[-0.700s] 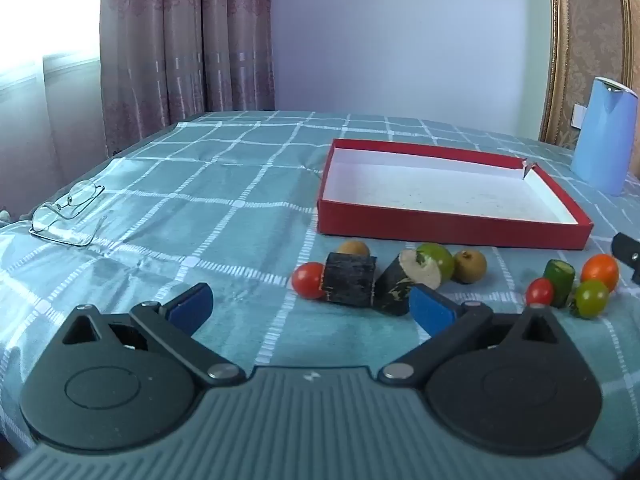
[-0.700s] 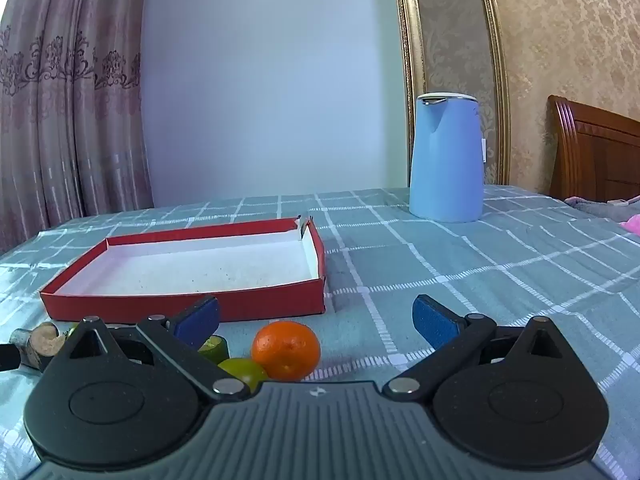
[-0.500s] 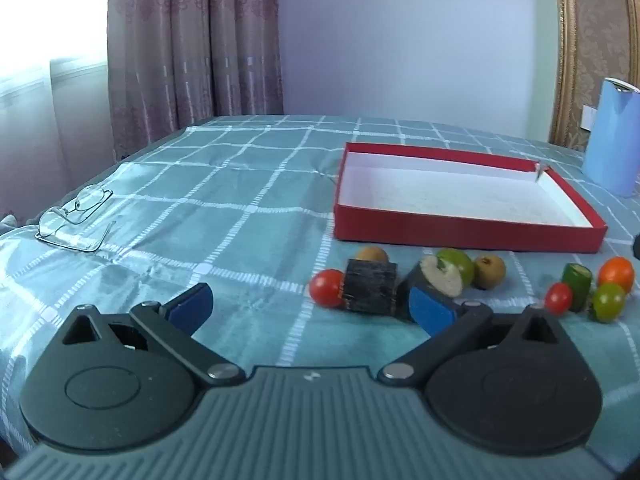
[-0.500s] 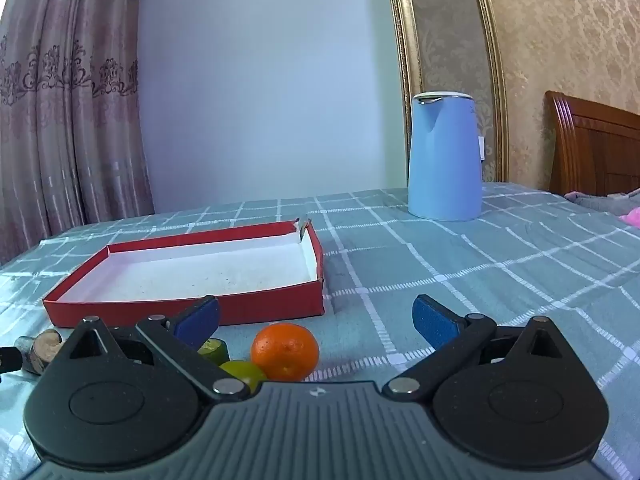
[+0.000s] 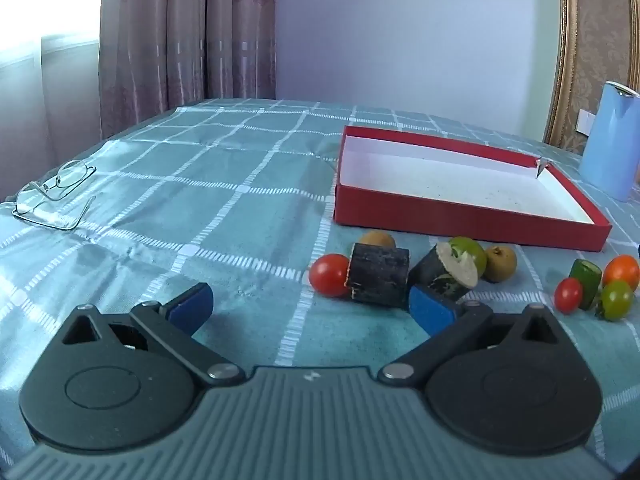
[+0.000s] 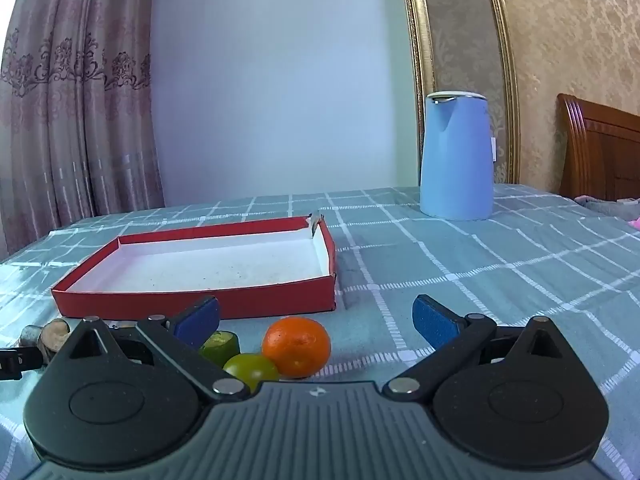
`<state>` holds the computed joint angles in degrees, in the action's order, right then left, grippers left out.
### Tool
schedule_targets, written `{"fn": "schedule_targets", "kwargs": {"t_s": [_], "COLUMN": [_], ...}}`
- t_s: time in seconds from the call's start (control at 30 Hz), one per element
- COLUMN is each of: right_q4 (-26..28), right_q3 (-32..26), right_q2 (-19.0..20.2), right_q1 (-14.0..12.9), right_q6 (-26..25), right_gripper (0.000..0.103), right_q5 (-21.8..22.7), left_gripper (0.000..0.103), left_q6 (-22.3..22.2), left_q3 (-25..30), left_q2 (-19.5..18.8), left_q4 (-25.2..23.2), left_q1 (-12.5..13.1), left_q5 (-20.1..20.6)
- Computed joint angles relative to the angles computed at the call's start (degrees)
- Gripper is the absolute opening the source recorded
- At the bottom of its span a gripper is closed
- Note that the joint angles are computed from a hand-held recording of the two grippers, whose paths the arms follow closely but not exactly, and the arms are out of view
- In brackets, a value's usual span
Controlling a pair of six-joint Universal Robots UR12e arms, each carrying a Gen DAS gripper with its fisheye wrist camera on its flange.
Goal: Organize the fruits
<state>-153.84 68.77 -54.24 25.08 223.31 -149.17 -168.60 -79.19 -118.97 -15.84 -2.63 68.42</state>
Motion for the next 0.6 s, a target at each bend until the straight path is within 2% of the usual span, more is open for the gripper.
{"fn": "schedule_targets", "kwargs": {"t_s": [0.6], "right_q4": [-1.84], "right_q3": [0.94], "right_q2": [-0.36], "right_q1": [-0.11], "right_q6": [-0.13], "right_gripper": [0.103], "right_q5": [0.63], "left_gripper": [0.103], "left_q6": [0.79], "left_q3": [-0.64], "left_q2": [0.2], "left_q4": [1.56], "left_q1": [-0.22], "left_q5": [0.9]}}
